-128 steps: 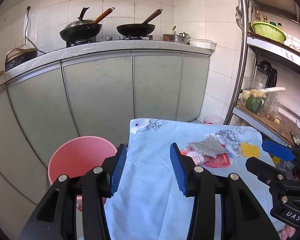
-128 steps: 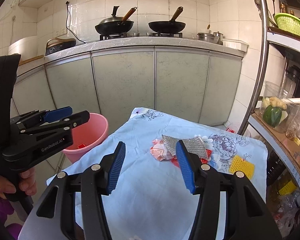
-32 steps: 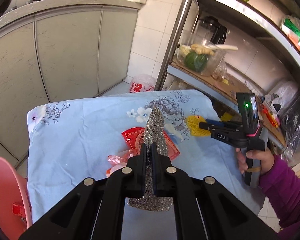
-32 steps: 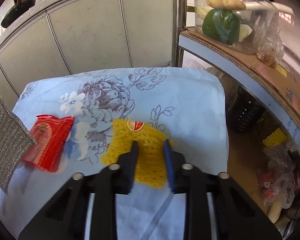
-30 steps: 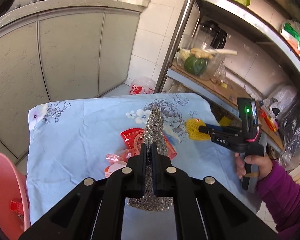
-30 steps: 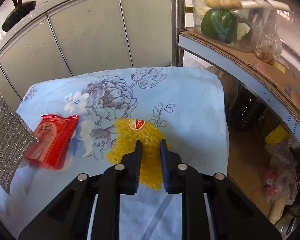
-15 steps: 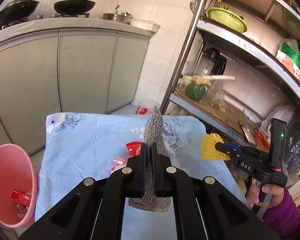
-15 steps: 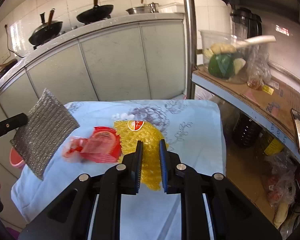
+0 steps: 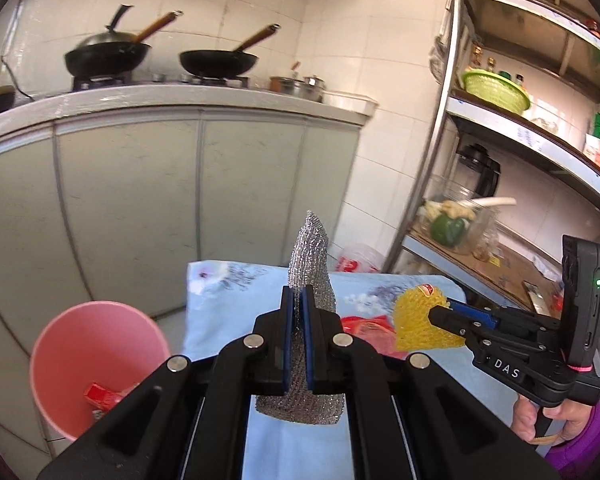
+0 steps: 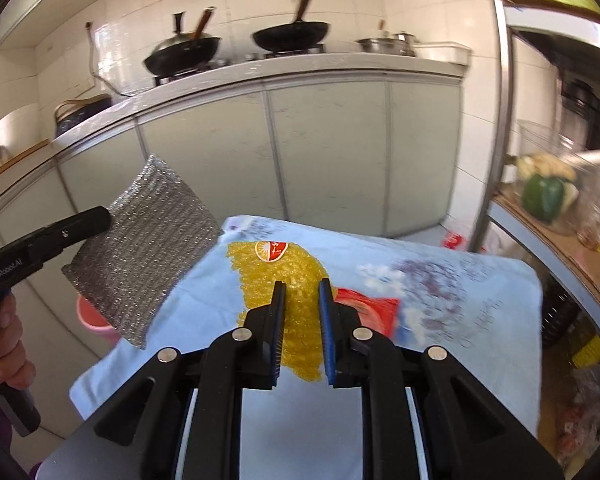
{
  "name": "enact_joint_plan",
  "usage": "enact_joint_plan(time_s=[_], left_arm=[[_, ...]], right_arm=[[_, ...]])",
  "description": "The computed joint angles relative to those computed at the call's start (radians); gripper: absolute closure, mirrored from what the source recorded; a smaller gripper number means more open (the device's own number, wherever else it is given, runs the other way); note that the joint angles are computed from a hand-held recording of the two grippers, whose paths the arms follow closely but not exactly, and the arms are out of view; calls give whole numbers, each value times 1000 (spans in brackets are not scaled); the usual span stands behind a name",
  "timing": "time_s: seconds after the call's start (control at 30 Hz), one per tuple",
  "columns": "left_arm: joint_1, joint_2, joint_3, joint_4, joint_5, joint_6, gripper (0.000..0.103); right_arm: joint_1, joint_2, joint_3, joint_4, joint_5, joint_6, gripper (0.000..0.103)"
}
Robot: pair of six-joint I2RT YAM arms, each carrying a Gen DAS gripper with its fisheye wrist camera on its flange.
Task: Collect trash
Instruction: 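Carry the steel wool and foam net with both tools over the pink bucket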
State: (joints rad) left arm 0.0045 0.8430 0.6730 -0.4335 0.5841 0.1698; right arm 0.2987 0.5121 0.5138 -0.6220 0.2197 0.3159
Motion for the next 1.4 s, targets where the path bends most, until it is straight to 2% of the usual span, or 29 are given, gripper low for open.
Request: enact_joint_plan(time_s=[0.17, 0.4, 0.63, 0.83, 1.13, 1.27, 1.33, 1.4], left_arm=[[206, 48, 24, 14, 70, 63, 99], [411, 181, 39, 98, 92, 126, 99], [504, 312, 22, 207, 49, 156, 99], [534, 464, 29, 287, -2, 175, 99], [501, 609, 25, 396, -97, 163, 99], [478, 649, 27, 418, -137, 163, 97], [480, 664, 34, 418, -147, 150, 96], [482, 669, 36, 421, -162, 142, 87]], right_arm=[[210, 247, 72, 183, 68, 47, 86], [346, 562, 196, 357, 66, 22, 86], [424, 857, 333, 479, 32, 4, 86], [446, 1063, 441, 506, -9, -9, 86], [432, 1229, 497, 557, -70, 15, 86], [427, 1262, 515, 562, -90, 13, 81], [421, 1275, 521, 561, -103, 6, 72], [416, 1277, 524, 559, -120, 7, 68]])
